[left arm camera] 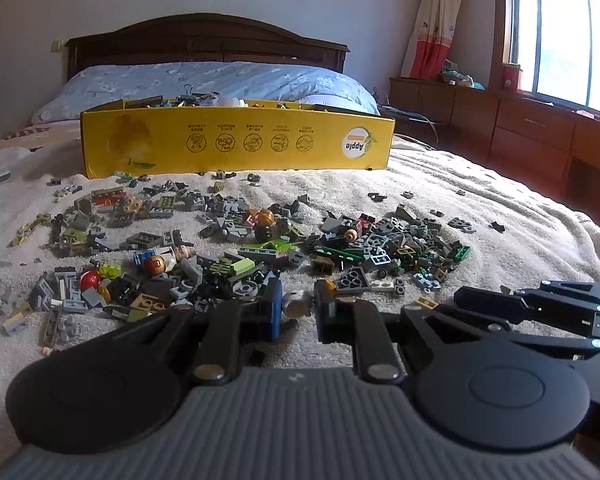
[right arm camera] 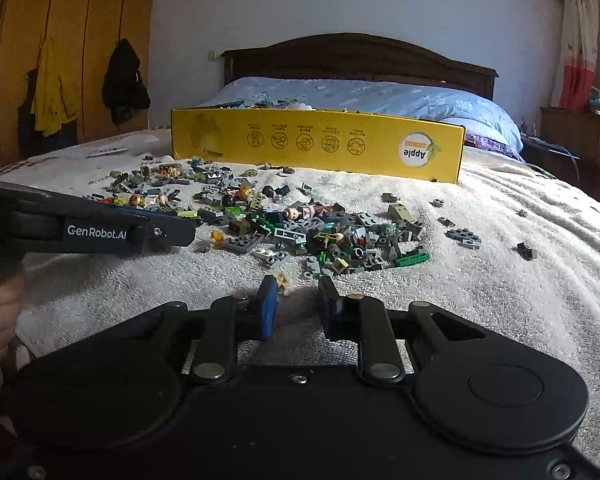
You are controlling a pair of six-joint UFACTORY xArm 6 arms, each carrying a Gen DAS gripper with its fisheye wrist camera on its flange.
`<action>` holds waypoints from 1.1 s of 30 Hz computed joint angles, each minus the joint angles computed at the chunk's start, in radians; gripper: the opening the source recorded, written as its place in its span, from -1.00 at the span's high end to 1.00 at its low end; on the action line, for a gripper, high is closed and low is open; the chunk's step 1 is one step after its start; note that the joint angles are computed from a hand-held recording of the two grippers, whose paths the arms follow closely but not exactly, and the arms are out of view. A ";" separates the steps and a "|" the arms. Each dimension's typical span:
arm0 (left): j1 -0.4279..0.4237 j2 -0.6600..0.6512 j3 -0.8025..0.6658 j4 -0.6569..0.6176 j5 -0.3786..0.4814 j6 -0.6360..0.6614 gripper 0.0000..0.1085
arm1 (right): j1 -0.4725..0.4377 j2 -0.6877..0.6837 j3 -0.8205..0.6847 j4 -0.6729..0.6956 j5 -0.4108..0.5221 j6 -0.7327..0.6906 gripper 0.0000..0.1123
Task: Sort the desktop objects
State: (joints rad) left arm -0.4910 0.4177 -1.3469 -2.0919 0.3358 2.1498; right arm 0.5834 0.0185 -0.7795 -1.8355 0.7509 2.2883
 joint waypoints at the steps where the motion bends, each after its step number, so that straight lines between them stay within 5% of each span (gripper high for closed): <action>1: 0.000 -0.001 0.000 -0.002 0.000 0.004 0.64 | 0.001 -0.001 0.001 -0.004 0.000 0.002 0.56; 16: 0.009 -0.001 0.000 -0.022 0.003 0.007 0.64 | -0.007 0.025 -0.025 -0.088 0.005 0.037 0.56; 21: 0.012 -0.003 0.003 -0.025 0.009 0.008 0.64 | -0.035 0.053 -0.054 -0.085 -0.051 0.009 0.68; 23: 0.010 -0.002 0.000 -0.027 0.001 0.010 0.64 | -0.049 0.059 -0.062 -0.099 -0.079 0.025 0.87; 33: 0.026 0.005 -0.058 -0.022 0.016 0.014 0.64 | -0.138 0.012 -0.097 -0.195 -0.226 0.111 0.88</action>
State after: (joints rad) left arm -0.4651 0.4226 -1.4050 -2.1140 0.3514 2.1638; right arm 0.4459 0.0304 -0.8768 -2.0304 0.5248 2.3994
